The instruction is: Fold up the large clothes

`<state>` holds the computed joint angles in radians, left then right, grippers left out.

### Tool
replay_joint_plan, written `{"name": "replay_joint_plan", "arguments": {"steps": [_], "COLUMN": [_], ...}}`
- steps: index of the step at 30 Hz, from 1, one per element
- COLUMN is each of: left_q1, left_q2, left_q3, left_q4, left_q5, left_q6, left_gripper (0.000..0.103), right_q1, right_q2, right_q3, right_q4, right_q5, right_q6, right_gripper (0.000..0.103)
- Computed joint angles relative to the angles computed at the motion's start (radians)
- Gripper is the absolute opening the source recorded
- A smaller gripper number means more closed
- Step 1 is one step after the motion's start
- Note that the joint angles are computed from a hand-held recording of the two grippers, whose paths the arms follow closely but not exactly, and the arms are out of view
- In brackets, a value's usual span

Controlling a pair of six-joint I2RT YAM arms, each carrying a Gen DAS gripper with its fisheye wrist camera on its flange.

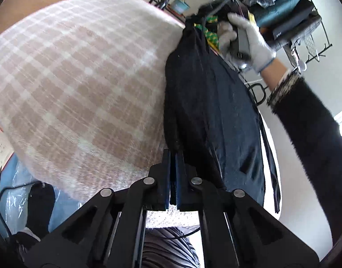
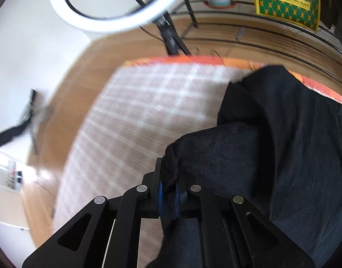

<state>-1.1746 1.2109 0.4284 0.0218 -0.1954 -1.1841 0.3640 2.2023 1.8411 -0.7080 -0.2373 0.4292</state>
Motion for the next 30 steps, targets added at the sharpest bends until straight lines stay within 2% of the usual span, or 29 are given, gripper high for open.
{"name": "replay_joint_plan", "arguments": {"steps": [5, 7, 11, 17, 24, 27, 30], "left_q1": [0.008, -0.014, -0.058, -0.097, -0.153, -0.163, -0.174], "left_q2": [0.051, 0.067, 0.064, 0.093, 0.229, 0.285, 0.321], "left_q3": [0.016, 0.067, 0.131, 0.204, 0.349, 0.386, 0.414], "left_q4": [0.048, 0.006, -0.041, -0.056, -0.073, -0.075, -0.091], "left_q5": [0.045, 0.012, -0.028, -0.034, -0.01, 0.015, 0.014], "left_q6": [0.005, 0.05, 0.113, 0.175, 0.245, 0.257, 0.261], "left_gripper": [0.001, 0.001, 0.001, 0.001, 0.001, 0.001, 0.001], "right_q1": [-0.019, -0.039, -0.09, -0.161, -0.329, -0.42, -0.457], "right_q2": [-0.028, -0.088, -0.168, -0.295, -0.458, -0.466, -0.433], "right_q3": [-0.1, -0.203, -0.303, -0.402, -0.598, -0.658, -0.672], "right_q4": [0.058, 0.146, 0.22, 0.237, 0.269, 0.265, 0.238], "right_q5": [-0.027, -0.068, -0.138, -0.17, -0.201, -0.205, -0.166], "right_q6": [-0.037, -0.046, -0.041, -0.064, -0.107, -0.11, -0.15], "right_gripper": [0.007, 0.007, 0.007, 0.007, 0.007, 0.007, 0.007]}}
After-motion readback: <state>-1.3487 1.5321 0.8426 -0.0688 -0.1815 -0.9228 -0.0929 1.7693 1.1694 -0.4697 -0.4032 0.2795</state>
